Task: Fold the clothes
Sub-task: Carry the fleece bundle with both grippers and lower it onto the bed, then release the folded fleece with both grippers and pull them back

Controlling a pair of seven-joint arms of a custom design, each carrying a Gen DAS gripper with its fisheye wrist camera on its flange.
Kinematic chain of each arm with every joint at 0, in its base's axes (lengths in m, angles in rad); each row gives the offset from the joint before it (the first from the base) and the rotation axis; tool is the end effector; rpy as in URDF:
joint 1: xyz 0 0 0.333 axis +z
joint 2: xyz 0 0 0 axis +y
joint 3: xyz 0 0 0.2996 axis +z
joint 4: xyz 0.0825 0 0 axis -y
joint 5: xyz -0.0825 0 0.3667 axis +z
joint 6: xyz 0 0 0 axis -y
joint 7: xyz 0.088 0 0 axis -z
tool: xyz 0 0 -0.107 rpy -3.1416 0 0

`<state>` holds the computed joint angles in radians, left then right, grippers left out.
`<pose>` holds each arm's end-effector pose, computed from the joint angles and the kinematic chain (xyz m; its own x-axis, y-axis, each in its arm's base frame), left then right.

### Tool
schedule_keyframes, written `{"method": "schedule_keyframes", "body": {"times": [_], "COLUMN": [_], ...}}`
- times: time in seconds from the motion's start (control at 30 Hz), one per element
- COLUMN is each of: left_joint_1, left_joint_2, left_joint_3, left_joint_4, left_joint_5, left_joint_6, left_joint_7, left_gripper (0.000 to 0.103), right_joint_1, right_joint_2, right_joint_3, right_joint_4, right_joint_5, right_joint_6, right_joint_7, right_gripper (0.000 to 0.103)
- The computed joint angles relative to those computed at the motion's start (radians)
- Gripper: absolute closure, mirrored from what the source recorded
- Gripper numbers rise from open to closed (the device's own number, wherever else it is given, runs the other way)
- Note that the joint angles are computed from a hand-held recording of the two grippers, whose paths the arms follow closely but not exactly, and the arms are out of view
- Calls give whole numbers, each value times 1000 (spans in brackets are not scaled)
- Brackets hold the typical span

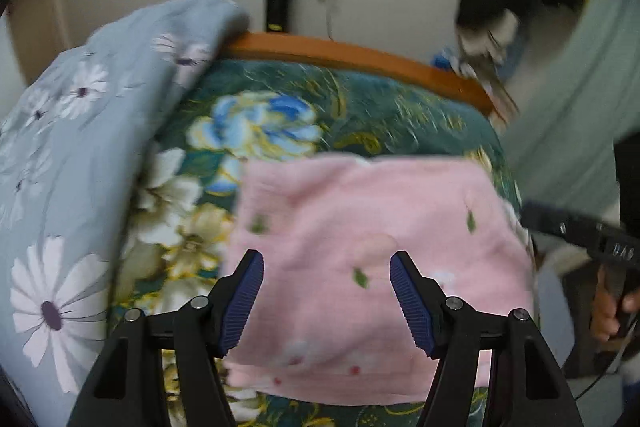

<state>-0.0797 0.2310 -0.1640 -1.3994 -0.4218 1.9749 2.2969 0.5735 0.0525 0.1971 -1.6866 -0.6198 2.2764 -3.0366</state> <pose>0.6164 -0.1669 0.6035 -0.7745 -0.6187 0.1318 -0.5860 0.6231 -0.5181 0.4455 0.4086 0.6058 -0.4075 -0.7920 -0.4546 -0.6009 0.6074 -0.5196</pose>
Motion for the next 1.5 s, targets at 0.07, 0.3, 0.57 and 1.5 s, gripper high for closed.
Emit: {"method": "schedule_keyframes", "body": {"times": [0.07,0.3,0.57,1.5], "left_joint_1": [-21,-45,20,43], "left_joint_2": [10,52,-259,-454], "left_joint_3": [5,10,22,61], "left_joint_4": [-31,-22,-425,-905], "left_joint_5": [59,129,-96,-167], "left_joint_6": [37,64,252,654], "left_joint_7": [-24,-139,-49,68], "left_gripper": [33,33,10,0], "right_joint_1": [-2,-26,73,562], "right_joint_2": [25,17,5,702], "right_joint_3": [-4,-19,42,-172], "right_joint_4": [12,-94,-44,858], "right_joint_5": [8,109,-138,-122], "right_joint_6": [10,51,-111,-898], "right_joint_7": [-9,79,295,290], "right_gripper": [55,55,55,8]}}
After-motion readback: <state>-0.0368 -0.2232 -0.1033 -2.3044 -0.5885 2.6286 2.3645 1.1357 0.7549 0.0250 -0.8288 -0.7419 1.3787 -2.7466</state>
